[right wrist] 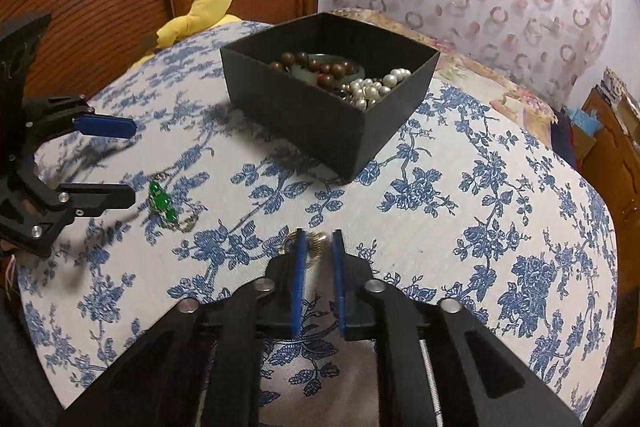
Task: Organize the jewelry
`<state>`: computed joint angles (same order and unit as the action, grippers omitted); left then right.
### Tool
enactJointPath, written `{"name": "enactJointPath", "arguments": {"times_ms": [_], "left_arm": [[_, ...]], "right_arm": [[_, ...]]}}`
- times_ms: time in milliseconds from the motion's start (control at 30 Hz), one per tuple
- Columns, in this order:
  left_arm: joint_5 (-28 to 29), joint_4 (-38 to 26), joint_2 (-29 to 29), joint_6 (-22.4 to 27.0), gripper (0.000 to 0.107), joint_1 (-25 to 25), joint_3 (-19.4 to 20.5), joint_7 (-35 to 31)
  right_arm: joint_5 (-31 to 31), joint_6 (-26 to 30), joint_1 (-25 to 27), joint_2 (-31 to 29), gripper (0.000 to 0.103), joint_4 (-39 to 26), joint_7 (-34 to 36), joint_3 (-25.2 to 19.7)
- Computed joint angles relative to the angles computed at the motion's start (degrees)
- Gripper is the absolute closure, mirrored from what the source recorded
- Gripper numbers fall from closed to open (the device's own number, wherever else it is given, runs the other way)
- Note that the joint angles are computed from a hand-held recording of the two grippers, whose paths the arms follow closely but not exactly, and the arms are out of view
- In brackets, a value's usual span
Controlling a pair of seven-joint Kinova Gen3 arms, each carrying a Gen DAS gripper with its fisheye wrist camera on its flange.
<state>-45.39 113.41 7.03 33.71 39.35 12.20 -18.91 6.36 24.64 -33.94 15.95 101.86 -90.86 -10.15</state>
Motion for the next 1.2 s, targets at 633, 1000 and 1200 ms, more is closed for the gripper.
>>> {"name": "enactJointPath", "arguments": {"times_ms": [633, 1000, 1200], "left_arm": [[3.45, -6.73, 4.14, 3.31, 0.063, 1.59, -0.46, -13.18], [1.84, -8.54, 5.89, 5.29, 0.063, 3.40, -3.70, -11.19], [2.61, -6.78, 4.58, 3.27, 0.062, 2.17, -3.57, -10.38]], "right_arm": [[-0.61, -3.35, 0.68, -0.55, 0.090, 2.11, -0.56, -0.29], [-0.79, -3.44, 0.53, -0.53, 0.090, 2.16, -0.40, -0.07], [-1.04, -3.39, 0.72, -0.51, 0.090, 2.10, -0.13, -0.19]]}}
